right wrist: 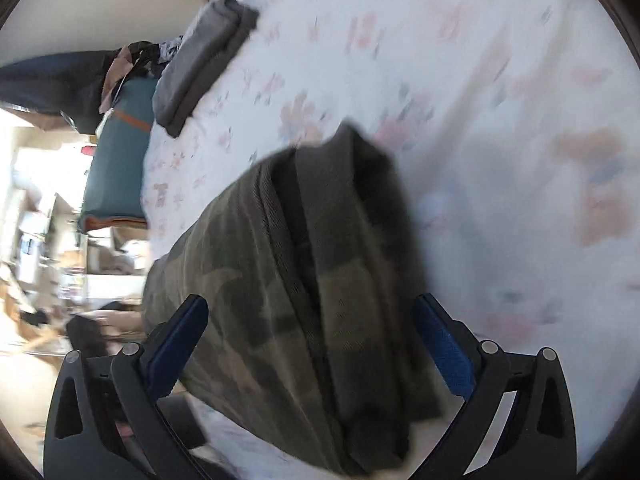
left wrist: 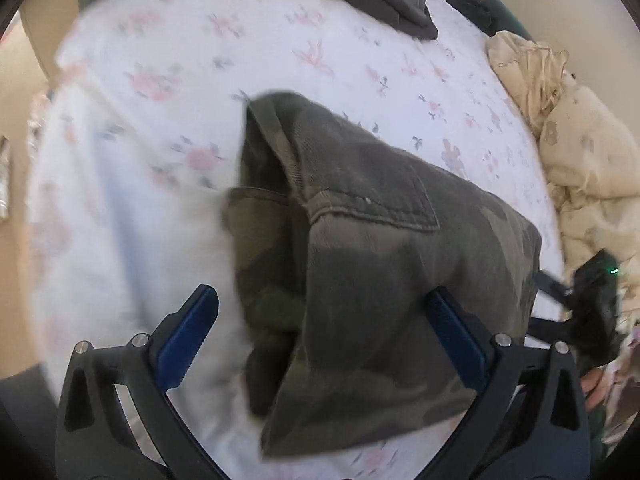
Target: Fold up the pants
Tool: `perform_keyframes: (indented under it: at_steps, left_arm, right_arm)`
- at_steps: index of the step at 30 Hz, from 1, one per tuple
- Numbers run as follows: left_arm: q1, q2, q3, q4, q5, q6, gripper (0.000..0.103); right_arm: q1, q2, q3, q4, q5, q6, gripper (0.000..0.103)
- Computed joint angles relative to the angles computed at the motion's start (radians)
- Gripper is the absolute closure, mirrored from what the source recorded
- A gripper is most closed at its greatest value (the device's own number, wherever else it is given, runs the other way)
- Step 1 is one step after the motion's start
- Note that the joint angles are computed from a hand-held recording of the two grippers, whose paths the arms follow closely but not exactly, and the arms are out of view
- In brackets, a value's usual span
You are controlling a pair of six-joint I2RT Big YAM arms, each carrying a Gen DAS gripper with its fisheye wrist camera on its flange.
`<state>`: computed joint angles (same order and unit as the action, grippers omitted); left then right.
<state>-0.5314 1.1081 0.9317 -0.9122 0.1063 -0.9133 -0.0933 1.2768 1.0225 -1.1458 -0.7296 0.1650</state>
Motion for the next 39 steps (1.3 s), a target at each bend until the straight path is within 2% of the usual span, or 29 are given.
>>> perform_keyframes:
  at_steps: [3, 5, 7, 10, 11, 12, 13, 14, 15, 16, 17, 18, 21, 25, 28, 30, 32, 34, 36, 37, 39]
  left_arm:
    - [0.002, 0.004, -0.04, 0.058, 0.027, 0.005, 0.0]
    - [0.023, 0.0, -0.071, 0.101, 0.095, -0.023, 0.0]
    - [0.03, 0.01, -0.087, 0.134, 0.127, -0.034, 0.0]
    - [0.014, 0.007, -0.097, 0.166, 0.099, -0.031, 0.001]
    - [0.005, 0.005, -0.096, 0.168, 0.087, -0.023, 0.003]
    - [-0.003, 0.004, -0.096, 0.182, 0.085, -0.015, 0.017]
    - [-0.001, 0.0, -0.096, 0.201, 0.112, -0.018, 0.042]
    - [-0.002, 0.0, -0.083, 0.201, 0.135, -0.016, 0.05]
    - [-0.013, 0.005, -0.055, 0.171, 0.119, 0.01, 0.06]
    - [-0.016, 0.012, -0.038, 0.159, 0.111, 0.031, 0.066]
    - [-0.018, 0.006, -0.033, 0.152, 0.108, 0.042, 0.068]
    - [-0.016, -0.013, -0.037, 0.16, 0.106, 0.021, 0.072]
    - [-0.018, -0.07, -0.027, 0.178, 0.07, 0.005, 0.073]
    - [0.005, -0.103, 0.09, 0.114, 0.01, 0.084, 0.073]
    - [0.079, -0.021, 0.223, 0.058, 0.006, 0.147, 0.073]
    - [0.16, 0.075, 0.327, 0.044, 0.035, 0.199, 0.072]
    - [0.246, 0.171, 0.415, 0.064, 0.08, 0.262, 0.071]
    - [0.319, 0.286, 0.518, 0.077, 0.128, 0.307, 0.071]
    - [0.368, 0.416, 0.66, 0.058, 0.131, 0.358, 0.071]
    - [0.382, 0.46, 0.704, 0.065, 0.129, 0.363, 0.071]
    - [0.425, 0.574, 0.833, 0.075, 0.14, 0.377, 0.071]
  right_arm:
    - [0.051, 0.029, -0.014, 0.024, 0.068, -0.039, 0.0]
    - [0.049, 0.046, -0.033, 0.039, 0.043, -0.035, 0.0]
    - [0.049, 0.043, -0.038, 0.047, 0.037, -0.032, 0.0]
    - [0.075, 0.037, -0.036, 0.041, 0.041, -0.057, 0.002]
    - [0.091, 0.024, -0.044, 0.054, 0.072, -0.075, 0.002]
    - [0.093, 0.019, -0.05, 0.067, 0.083, -0.071, 0.006]
    - [0.095, 0.004, -0.061, 0.087, 0.091, -0.054, 0.011]
    - [0.098, -0.004, -0.066, 0.101, 0.088, -0.049, 0.024]
    - [0.099, -0.015, -0.066, 0.105, 0.081, -0.054, 0.038]
    - [0.102, -0.033, -0.064, 0.104, 0.079, -0.068, 0.045]
    - [0.102, -0.052, -0.063, 0.106, 0.077, -0.082, 0.054]
    - [0.095, -0.064, -0.059, 0.101, 0.057, -0.091, 0.057]
    - [0.058, -0.093, -0.045, 0.107, -0.027, -0.09, 0.062]
    - [0.038, -0.121, 0.02, 0.134, -0.122, -0.067, 0.062]
    - [0.07, -0.056, 0.136, 0.177, -0.134, -0.036, 0.062]
    - [0.104, 0.049, 0.262, 0.208, -0.118, -0.021, 0.062]
    - [0.135, 0.18, 0.41, 0.209, -0.109, -0.013, 0.062]
    - [0.162, 0.338, 0.605, 0.153, -0.083, -0.029, 0.062]
    - [0.198, 0.503, 0.839, 0.091, -0.021, -0.043, 0.062]
    - [0.214, 0.571, 0.949, 0.04, 0.007, -0.071, 0.062]
    - [0.236, 0.731, 1.201, -0.01, 0.044, -0.073, 0.062]
